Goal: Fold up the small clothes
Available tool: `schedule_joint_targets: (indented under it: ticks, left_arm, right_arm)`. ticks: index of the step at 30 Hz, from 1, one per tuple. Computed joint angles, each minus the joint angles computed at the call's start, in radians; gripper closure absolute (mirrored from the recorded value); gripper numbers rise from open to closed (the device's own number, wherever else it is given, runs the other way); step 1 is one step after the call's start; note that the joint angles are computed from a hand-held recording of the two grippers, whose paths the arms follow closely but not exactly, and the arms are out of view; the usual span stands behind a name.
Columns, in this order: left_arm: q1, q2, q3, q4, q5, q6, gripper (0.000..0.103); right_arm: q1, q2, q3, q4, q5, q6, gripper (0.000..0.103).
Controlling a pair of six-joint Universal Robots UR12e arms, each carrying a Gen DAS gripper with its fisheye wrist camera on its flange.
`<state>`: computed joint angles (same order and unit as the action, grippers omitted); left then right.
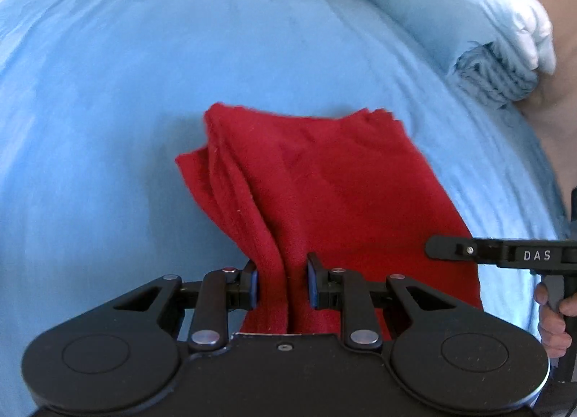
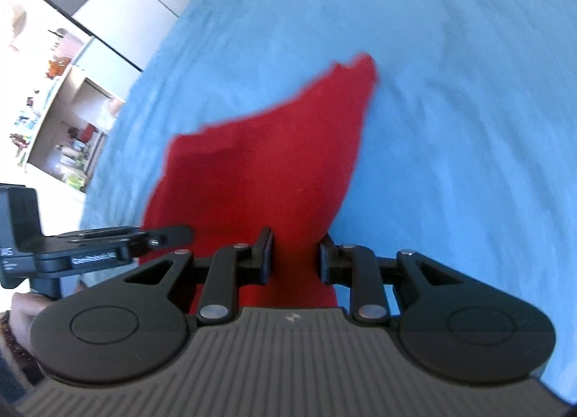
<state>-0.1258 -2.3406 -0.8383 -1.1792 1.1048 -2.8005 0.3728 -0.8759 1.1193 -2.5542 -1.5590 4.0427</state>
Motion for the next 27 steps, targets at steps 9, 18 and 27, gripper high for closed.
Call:
schedule_joint_targets:
  ticks: [9, 18, 27]
  left_arm:
    - [-0.012, 0.018, -0.054, 0.075, 0.058, -0.011, 0.072]
    - [-0.022, 0.056, -0.08, 0.159, 0.146, -0.041, 0.003]
    - [-0.032, 0.146, -0.067, 0.164, 0.186, -0.06, 0.003]
  right_arm:
    - [0.004, -0.004, 0.04, -0.042, -0.021, -0.006, 0.053]
    - [0.016, -0.025, 0.006, 0.033, -0.1, -0.004, 0.0]
    - [0.061, -0.075, -0.1, 0.237, -0.273, -0.082, 0.0]
